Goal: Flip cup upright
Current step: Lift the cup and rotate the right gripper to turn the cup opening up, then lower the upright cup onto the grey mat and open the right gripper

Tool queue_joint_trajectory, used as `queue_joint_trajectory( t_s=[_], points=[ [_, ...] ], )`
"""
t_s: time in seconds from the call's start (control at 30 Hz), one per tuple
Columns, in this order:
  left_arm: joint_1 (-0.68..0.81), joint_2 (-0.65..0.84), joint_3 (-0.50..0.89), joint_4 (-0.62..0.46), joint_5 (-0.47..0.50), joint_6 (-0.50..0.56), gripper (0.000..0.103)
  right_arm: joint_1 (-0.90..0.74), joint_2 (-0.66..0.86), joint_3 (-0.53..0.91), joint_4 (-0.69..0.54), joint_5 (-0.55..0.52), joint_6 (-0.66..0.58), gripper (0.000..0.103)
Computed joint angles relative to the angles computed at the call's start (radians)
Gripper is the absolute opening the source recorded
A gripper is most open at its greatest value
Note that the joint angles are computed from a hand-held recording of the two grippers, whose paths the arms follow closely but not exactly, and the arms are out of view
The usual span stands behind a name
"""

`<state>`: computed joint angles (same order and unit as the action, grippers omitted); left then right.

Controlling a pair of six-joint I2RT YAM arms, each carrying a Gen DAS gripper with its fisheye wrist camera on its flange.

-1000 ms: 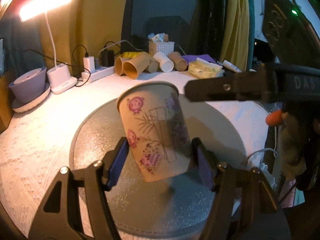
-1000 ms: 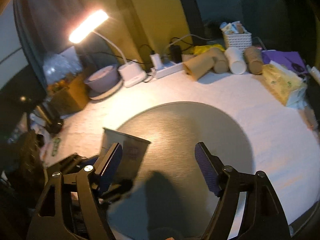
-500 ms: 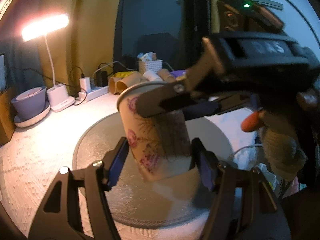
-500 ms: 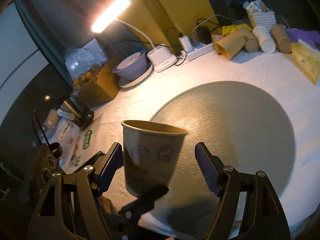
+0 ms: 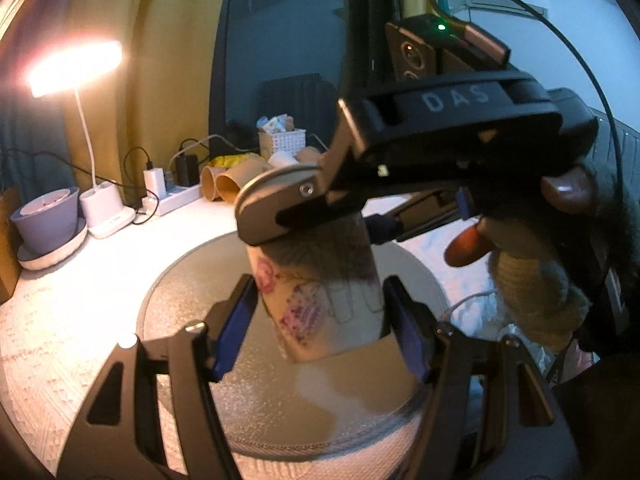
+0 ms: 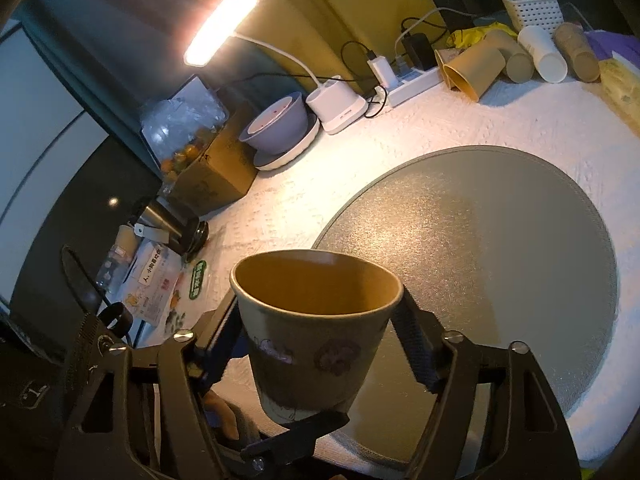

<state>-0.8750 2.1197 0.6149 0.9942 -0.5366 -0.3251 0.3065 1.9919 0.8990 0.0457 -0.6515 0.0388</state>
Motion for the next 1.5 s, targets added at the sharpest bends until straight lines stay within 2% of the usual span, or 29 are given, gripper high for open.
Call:
queue_joint_trajectory(
  t_s=[0.17, 0.27, 0.63, 0.87, 1.07, 1.23, 1.5],
  points=[
    [0.032, -0.019, 0.022, -0.081, 0.067, -0.027, 0.066, 0.001, 0.018, 0.017, -0.002, 0.013, -0.001, 0.071],
    [0.064, -0.021, 0.029, -0.108, 0.167, -0.057, 0.08, -0.001, 0.026, 0.025, 0.011, 0.025, 0.008, 0.071],
    [0.15, -0.03, 0.02, -0.156, 0.286, -0.152, 0.08, -0.009, 0.044, 0.038, 0.125, 0.188, 0.014, 0.071],
    [0.249, -0.05, 0.016, -0.207, 0.338, -0.241, 0.08, -0.003, 0.109, 0.062, 0.187, 0.273, -0.013, 0.071],
    [0.315, -0.035, 0.02, -0.227, 0.373, -0.308, 0.08, 0.044, 0.145, 0.053, 0.272, 0.406, -0.083, 0.071],
    [0.338, -0.021, 0.038, -0.246, 0.386, -0.324, 0.08, 0.086, 0.163, 0.041, 0.335, 0.513, -0.146, 0.071],
    [0.335, -0.02, 0.041, -0.26, 0.367, -0.339, 0.08, 0.098, 0.156, -0.017, 0.426, 0.577, -0.183, 0.071]
  ],
)
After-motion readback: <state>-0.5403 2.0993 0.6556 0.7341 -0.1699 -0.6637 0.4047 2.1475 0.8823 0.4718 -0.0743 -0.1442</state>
